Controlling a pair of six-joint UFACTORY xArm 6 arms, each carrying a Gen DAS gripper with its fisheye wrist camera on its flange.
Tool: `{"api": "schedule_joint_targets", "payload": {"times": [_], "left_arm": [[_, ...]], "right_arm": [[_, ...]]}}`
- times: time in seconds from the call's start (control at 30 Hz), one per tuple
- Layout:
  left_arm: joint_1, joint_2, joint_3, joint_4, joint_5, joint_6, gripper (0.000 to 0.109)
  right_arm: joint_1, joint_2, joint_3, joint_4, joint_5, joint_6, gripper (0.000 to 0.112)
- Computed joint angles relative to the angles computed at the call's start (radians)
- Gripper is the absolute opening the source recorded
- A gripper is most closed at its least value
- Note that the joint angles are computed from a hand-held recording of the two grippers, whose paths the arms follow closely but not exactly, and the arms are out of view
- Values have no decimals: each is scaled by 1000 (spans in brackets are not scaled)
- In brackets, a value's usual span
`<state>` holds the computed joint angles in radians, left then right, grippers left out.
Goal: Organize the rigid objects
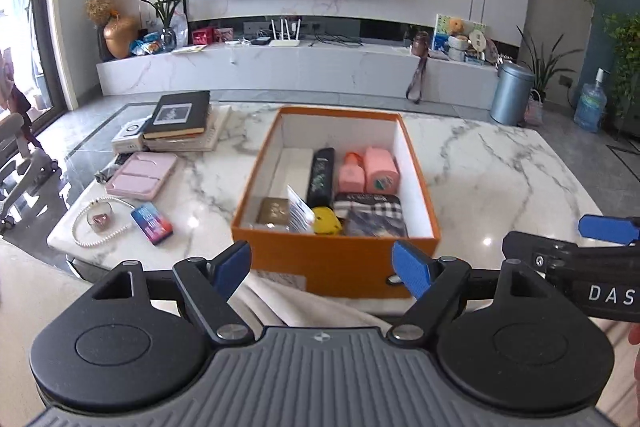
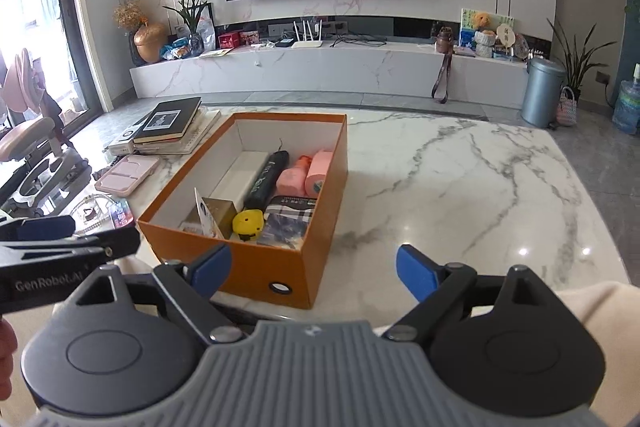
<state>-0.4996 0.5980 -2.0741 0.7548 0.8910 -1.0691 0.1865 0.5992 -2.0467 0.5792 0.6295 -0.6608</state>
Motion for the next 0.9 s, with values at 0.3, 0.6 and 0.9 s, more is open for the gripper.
{"api": "schedule_joint_targets", "payload": {"times": [0.3,0.6,0.9], "left_arm": [[-18,11,-11,24,23,4,94],[-17,-8,19,30,10,-9,94],[-16,-31,52,33,-2,-25,94]], "right_arm": [[-23,-16,31,3,-8,37,92],[-13,-28,59,22,-42,-3,92],[-9,-17,47,-8,-22,8,92]]}}
